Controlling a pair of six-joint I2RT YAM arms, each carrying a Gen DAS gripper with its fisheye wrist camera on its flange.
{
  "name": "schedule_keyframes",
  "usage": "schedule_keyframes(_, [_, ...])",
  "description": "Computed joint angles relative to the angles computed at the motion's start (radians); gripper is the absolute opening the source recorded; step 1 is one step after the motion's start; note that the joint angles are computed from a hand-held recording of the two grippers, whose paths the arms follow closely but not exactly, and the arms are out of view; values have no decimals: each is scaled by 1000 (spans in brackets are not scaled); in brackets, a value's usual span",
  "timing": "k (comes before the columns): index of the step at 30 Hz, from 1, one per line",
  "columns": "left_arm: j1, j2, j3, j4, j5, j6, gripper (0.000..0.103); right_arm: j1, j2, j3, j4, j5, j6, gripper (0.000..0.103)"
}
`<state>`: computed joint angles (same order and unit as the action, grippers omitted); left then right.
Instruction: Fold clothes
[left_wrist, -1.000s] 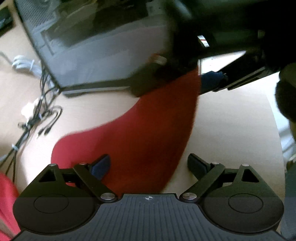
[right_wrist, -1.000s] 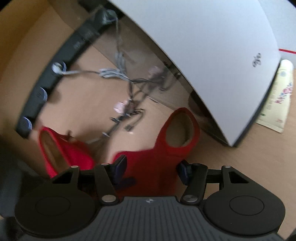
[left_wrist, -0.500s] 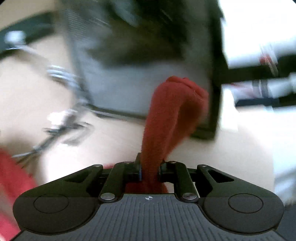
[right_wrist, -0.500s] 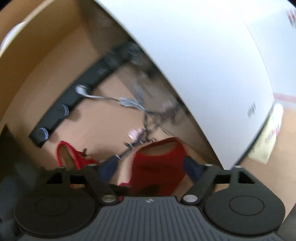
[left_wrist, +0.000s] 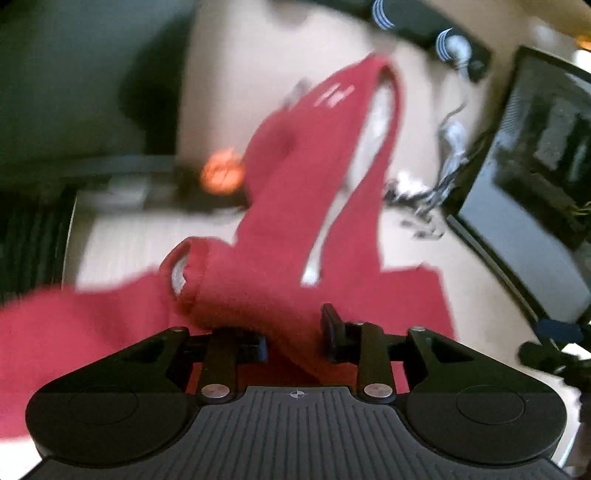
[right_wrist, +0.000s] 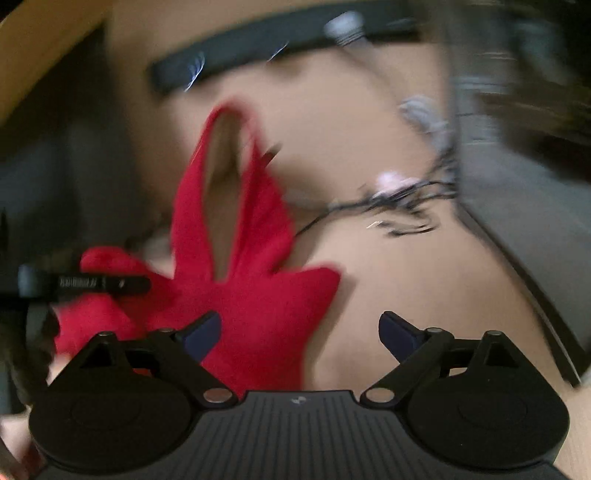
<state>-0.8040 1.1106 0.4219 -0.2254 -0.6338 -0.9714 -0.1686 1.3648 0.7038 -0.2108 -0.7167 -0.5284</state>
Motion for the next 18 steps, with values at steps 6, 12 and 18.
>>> schedule_keyframes(6, [-40, -131, -95, -57, 8, -96, 69, 262, -41, -76, 125, 317, -49, 93])
schedule_keyframes(12, [74, -156, -127, 69, 23, 63, 70, 371, 61, -96, 289, 570, -11, 93])
schedule_keyframes(18, [26, -258, -8, -327, -50, -30, 79, 361, 79, -100, 297, 573, -17, 94])
